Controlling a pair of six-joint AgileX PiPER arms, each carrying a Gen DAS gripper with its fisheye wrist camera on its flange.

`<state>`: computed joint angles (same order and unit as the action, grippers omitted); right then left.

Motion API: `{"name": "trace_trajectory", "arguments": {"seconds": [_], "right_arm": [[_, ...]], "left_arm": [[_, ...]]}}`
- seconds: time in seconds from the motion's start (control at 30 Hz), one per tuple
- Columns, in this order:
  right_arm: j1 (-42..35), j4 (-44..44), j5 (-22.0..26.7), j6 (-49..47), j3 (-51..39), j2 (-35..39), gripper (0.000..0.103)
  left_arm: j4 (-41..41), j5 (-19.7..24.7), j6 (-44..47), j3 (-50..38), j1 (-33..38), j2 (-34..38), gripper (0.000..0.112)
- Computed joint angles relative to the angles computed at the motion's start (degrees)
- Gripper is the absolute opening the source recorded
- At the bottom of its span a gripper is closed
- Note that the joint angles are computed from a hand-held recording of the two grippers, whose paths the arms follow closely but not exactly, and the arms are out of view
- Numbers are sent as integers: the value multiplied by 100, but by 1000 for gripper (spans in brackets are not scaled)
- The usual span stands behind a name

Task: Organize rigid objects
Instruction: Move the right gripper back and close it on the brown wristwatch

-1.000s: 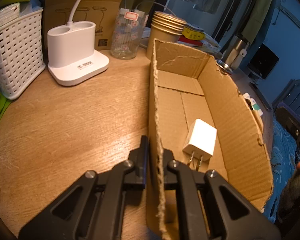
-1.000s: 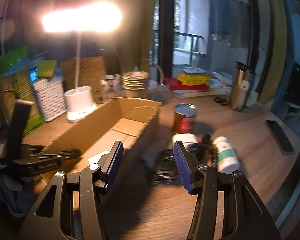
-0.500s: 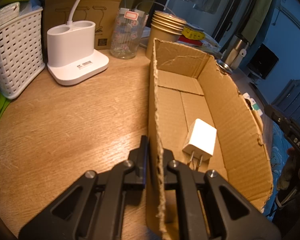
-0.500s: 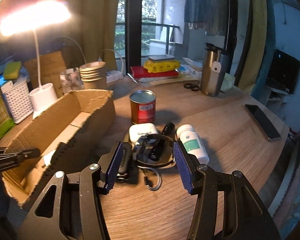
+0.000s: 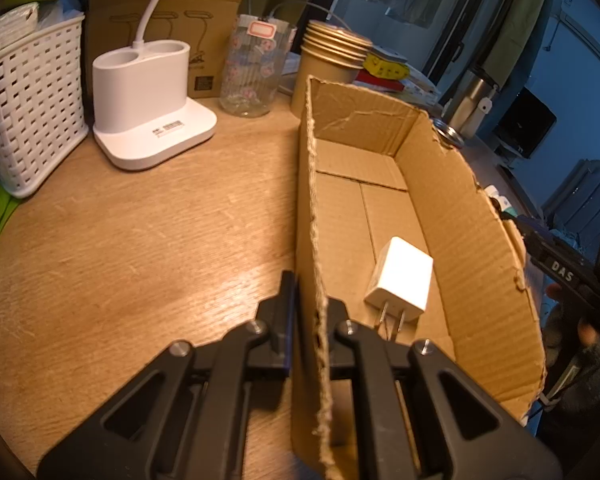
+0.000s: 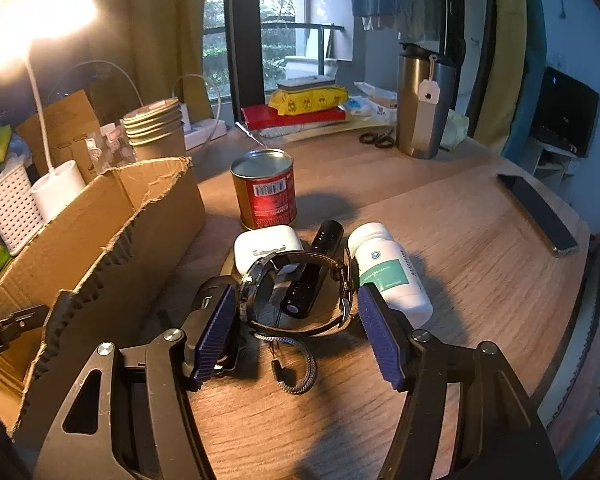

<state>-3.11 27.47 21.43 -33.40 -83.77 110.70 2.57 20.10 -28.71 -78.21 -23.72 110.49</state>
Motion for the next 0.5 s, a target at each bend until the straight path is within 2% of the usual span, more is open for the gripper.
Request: {"name": "trace_trajectory", "arguments": {"seconds": [0.37, 0.5], "right_arm": [[-7, -132, 302, 355, -523, 425, 74], [80, -652, 414, 815, -773, 598, 75]], "left_arm": [[-10, 2, 5, -1, 1, -1, 8], [-15, 3, 13, -2, 6, 0, 8]]}}
